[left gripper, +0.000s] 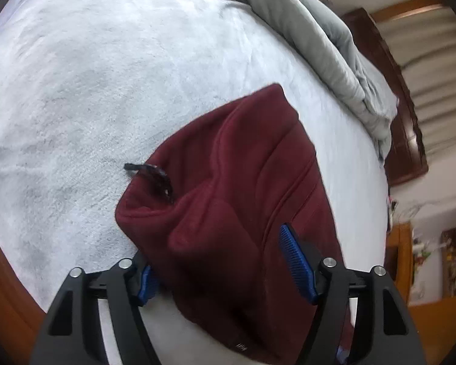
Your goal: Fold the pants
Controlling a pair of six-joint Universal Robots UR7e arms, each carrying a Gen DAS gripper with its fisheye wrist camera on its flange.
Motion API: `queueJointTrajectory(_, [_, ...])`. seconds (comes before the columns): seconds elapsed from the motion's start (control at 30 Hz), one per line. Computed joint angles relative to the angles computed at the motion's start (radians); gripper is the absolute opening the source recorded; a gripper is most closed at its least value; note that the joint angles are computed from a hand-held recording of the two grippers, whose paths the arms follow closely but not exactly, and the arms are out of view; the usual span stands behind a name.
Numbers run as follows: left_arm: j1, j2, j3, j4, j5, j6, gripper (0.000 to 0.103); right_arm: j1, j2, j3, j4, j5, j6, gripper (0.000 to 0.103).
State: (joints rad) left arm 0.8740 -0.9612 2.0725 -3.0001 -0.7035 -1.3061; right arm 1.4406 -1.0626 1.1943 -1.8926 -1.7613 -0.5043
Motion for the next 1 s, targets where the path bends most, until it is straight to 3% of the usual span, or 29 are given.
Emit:
queueJointTrajectory(0.1, [-0.017, 0.008, 0.018, -0.089, 0.03, 0.043, 0.042, -0.002, 0.002, -0.003, 0.003, 0.003, -0.004, 0.08])
queueJointTrajectory(0.17, [-0.025, 0.011, 0.034, -0.134, 0.04, 0.069, 0.04, -0.005, 0.002, -0.004, 0.005, 0.011, -0.007, 0.081])
queueJointTrajectory(0.23, [-0.012, 0.013, 0.037, -0.088, 0.036, 0.012, 0.039, -0.007, 0.003, -0.004, 0.007, 0.018, -0.006, 0.082])
queueJointTrajectory(0.33, [0.003, 0.031, 0.065, -0.203, 0.017, 0.002, 0.037, -0.005, 0.0, -0.004, 0.01, 0.019, -0.008, 0.082])
queueJointTrajectory(0.5, [-0.011, 0.036, 0.061, -0.188, 0.042, 0.011, 0.036, -0.002, -0.023, -0.013, 0.019, 0.041, -0.003, 0.082])
queueJointTrajectory(0.67, [-0.024, 0.037, 0.065, -0.167, 0.068, -0.008, 0.036, -0.01, 0.0, -0.011, 0.012, -0.058, -0.028, 0.084])
queueJointTrajectory(0.73, [-0.026, 0.035, 0.045, -0.141, 0.073, -0.007, 0.036, -0.013, -0.006, 0.009, -0.012, -0.043, -0.044, 0.09])
queueJointTrajectory(0.83, [-0.047, 0.032, 0.025, -0.117, 0.088, 0.024, 0.036, -0.012, -0.015, 0.004, -0.007, -0.011, -0.031, 0.09])
queueJointTrajectory(0.87, [-0.055, 0.035, 0.015, -0.123, 0.094, 0.051, 0.036, -0.019, -0.021, -0.008, 0.014, 0.032, -0.024, 0.089])
queueJointTrajectory(1.0, [-0.096, 0.085, -0.053, -0.234, 0.112, 0.267, 0.035, -0.04, -0.042, -0.043, 0.049, 0.143, -0.003, 0.089])
